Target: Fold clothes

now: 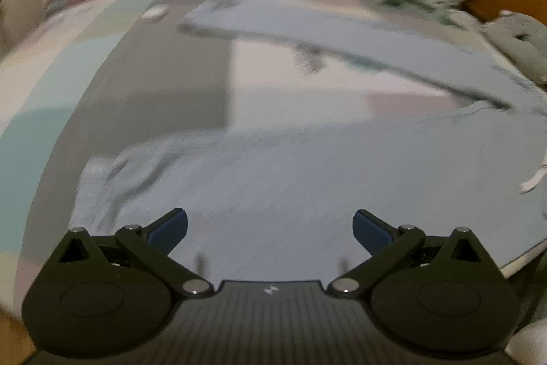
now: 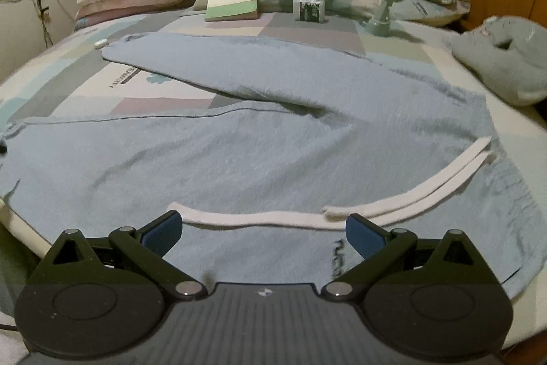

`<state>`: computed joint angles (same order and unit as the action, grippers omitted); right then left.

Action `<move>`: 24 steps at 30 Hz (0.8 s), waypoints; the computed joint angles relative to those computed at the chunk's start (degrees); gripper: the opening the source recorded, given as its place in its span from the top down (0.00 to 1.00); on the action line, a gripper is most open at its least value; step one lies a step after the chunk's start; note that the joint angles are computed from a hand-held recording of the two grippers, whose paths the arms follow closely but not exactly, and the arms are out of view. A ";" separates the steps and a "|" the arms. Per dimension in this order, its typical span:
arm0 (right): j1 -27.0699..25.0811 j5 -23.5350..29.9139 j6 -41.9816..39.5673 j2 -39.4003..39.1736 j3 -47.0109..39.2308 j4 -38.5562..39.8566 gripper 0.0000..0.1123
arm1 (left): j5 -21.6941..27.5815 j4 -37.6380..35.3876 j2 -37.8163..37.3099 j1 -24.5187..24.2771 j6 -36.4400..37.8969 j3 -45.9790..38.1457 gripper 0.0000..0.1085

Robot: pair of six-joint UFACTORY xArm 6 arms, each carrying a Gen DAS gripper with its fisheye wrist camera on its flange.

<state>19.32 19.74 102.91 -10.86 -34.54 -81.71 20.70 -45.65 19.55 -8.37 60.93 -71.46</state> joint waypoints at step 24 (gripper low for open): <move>-18.26 -8.03 11.17 -5.84 11.56 -23.98 0.08 | -8.56 29.74 11.25 -16.36 -33.95 -5.75 0.06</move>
